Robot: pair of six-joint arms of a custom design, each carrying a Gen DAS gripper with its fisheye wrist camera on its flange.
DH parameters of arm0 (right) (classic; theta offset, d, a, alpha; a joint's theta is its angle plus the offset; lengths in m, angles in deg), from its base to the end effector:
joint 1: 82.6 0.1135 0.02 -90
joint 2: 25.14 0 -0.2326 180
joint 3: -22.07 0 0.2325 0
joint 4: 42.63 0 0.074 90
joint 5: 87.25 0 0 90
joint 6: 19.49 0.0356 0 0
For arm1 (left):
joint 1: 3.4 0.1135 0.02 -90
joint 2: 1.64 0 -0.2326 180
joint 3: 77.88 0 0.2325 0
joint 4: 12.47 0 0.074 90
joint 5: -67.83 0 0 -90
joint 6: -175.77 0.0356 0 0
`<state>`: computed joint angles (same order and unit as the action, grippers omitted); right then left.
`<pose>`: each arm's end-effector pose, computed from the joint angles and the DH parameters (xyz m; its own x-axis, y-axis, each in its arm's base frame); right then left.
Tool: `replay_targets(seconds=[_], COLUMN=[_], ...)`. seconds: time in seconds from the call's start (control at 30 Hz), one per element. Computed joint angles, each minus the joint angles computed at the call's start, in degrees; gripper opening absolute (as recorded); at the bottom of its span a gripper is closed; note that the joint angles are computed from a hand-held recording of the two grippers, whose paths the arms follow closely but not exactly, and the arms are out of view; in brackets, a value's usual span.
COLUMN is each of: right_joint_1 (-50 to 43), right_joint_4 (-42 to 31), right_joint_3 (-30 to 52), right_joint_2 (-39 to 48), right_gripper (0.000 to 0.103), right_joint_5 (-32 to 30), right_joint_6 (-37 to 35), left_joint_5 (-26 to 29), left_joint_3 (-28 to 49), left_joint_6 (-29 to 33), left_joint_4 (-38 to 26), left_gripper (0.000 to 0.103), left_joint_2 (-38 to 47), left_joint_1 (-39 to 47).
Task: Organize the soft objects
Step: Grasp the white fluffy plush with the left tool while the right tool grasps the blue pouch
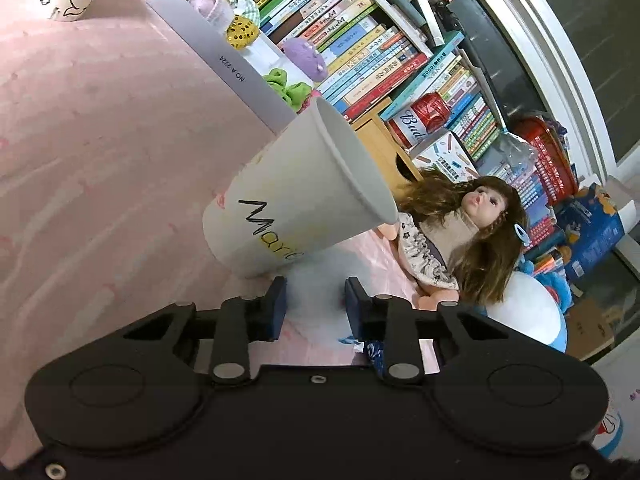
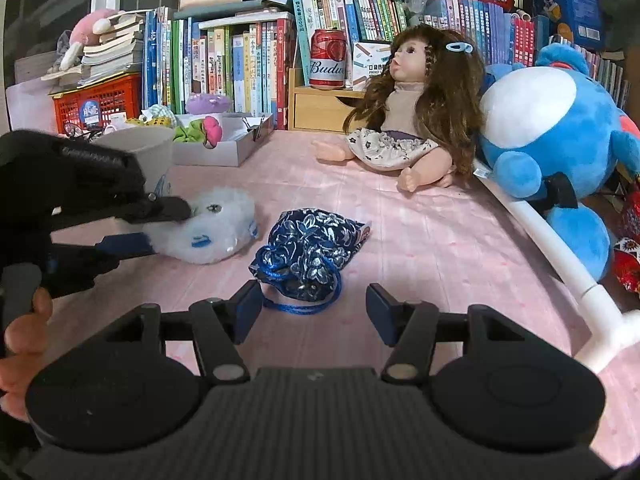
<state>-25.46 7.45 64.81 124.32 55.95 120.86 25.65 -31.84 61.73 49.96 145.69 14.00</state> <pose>0.1356 0.1575 -0.0706 -0.4927 0.0874 -0.8658 0.1803 0.9836 -0.0034 0.2431 0.0485 -0.0504 -0.6893 -0.5027 -0.5217 0.0756 0.6663 -0.7418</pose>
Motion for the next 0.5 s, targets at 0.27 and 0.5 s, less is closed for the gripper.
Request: replay_targets(seconds=[0.27,0.5], right_joint_1=[-2.4,-6.4], right_joint_4=[5.5,8.1], right_joint_3=[-0.7,0.1], right_joint_2=[0.9,0.6], right_gripper=[0.071,0.071], right_joint_5=[-1.2,-4.5], right_joint_6=[-1.6,-2.6], left_joint_5=[7.6,8.2], left_joint_3=[-1.5,-2.0], left_joint_6=[17.3,23.5], left_joint_4=[-14.7,-17.0], left_gripper=[0.007,0.012], left_joint_2=[-5.3,-6.1], left_joint_1=[7.3,9.7])
